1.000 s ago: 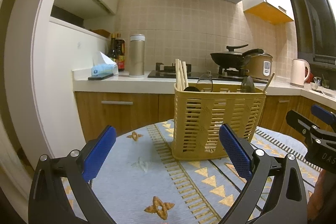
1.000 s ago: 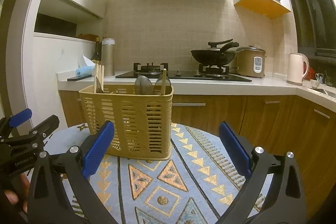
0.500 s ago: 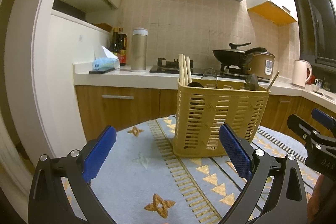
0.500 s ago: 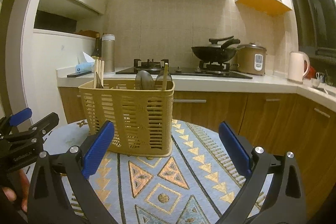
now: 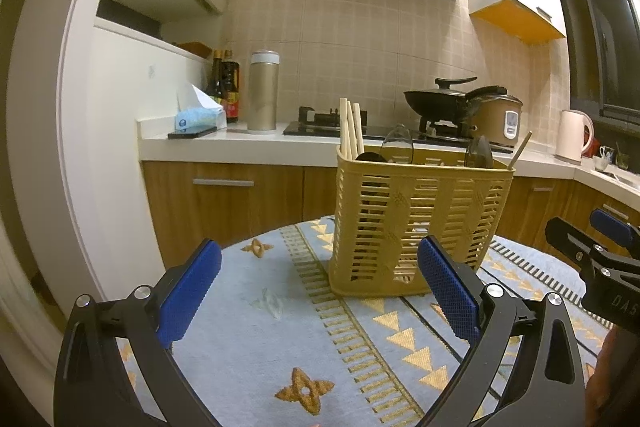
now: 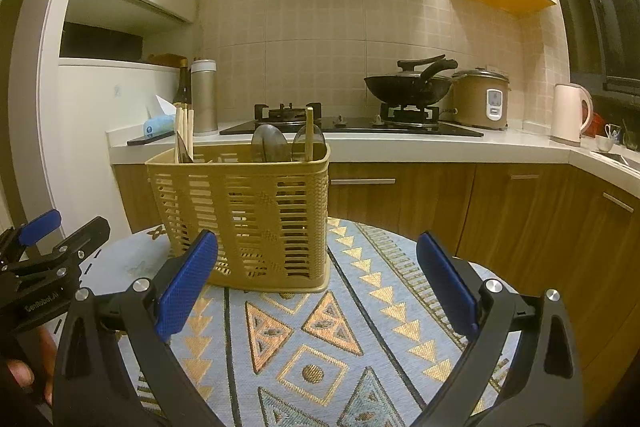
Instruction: Organize utensils
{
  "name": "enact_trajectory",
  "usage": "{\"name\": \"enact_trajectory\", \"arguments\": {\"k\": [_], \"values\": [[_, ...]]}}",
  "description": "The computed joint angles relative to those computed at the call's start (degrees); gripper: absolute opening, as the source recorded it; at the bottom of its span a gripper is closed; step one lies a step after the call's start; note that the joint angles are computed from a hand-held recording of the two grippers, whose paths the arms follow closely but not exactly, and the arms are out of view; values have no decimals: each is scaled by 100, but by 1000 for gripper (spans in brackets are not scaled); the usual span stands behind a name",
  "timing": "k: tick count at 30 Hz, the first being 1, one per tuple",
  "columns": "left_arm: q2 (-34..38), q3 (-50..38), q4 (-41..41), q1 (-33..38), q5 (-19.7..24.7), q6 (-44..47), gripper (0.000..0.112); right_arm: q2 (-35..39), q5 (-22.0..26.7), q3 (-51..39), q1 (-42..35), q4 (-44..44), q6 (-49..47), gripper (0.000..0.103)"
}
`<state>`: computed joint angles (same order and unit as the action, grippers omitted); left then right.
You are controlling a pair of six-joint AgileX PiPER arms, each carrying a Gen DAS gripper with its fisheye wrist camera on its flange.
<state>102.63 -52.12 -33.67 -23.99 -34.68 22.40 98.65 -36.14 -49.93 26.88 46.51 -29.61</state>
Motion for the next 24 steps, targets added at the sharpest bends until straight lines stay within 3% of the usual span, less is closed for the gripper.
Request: {"name": "enact_trajectory", "arguments": {"k": [8, 24], "values": [[26, -42, -8, -7, 38, 64, 95, -42, 236, 10, -207, -236, 453, 95], [39, -29, -110, -84, -60, 283, 95, -28, 239, 1, -166, -112, 309, 95]]}}
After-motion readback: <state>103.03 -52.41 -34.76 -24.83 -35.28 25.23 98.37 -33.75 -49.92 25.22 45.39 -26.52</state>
